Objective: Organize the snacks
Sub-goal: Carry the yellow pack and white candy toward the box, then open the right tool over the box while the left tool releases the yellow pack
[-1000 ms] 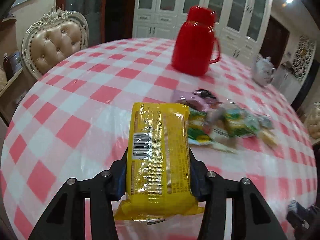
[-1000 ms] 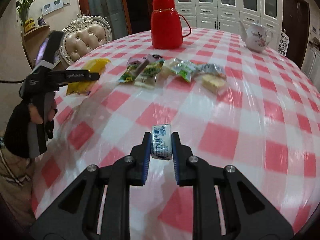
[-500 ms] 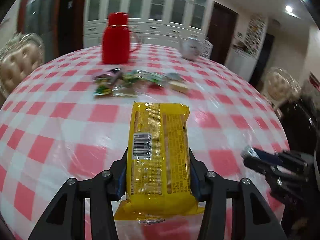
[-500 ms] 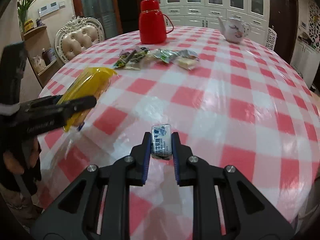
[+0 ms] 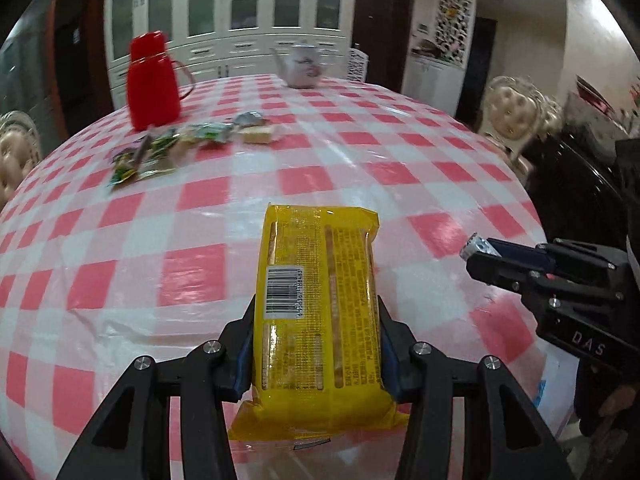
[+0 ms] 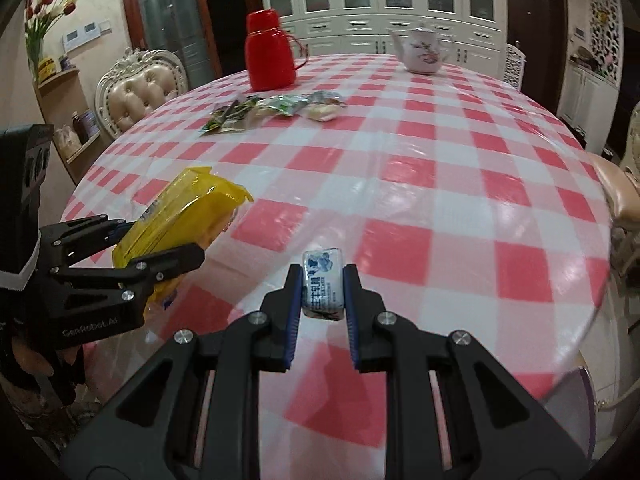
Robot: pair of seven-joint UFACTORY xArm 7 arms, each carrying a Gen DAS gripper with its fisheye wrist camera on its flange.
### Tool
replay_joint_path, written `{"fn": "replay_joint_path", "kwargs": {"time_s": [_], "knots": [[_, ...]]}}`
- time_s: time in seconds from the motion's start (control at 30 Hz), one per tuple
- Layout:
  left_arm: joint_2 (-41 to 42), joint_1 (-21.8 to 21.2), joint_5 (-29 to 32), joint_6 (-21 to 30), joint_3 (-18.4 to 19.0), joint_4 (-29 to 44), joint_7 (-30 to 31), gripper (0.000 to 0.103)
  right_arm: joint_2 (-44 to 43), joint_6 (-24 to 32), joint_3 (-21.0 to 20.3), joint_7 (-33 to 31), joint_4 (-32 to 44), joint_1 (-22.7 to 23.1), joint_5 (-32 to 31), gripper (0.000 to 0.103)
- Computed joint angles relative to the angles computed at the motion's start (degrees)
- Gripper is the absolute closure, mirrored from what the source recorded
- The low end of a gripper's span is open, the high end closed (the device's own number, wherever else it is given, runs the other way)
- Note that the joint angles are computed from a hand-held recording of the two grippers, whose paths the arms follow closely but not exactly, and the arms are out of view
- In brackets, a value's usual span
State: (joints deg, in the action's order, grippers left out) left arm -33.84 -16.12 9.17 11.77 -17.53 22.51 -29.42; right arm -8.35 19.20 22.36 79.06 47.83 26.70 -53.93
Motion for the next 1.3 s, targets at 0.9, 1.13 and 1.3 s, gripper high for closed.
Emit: {"fn": "replay_joint_path", "kwargs": {"time_s": [0.9, 1.13, 1.3], "knots": [[11.30, -3.64, 12.22, 0.48, -13.12, 11.53, -6.07, 0.052, -28.80, -1.96, 1.71, -13.21, -25.64, -4.77, 24.25, 0.079], [17.60, -7.63, 16.72, 0.25, -13.36, 16.10, -5.47, 0.052, -35.48, 3.88, -0.16, -20.54, -29.96, -3.06, 31.41, 0.079], [21.47, -15.19, 13.35, -2.03, -8.90, 17.20, 1.50, 0.052, -40.22, 11.51, -0.91, -26.28, -31.90, -3.45, 35.17, 0.079]]}}
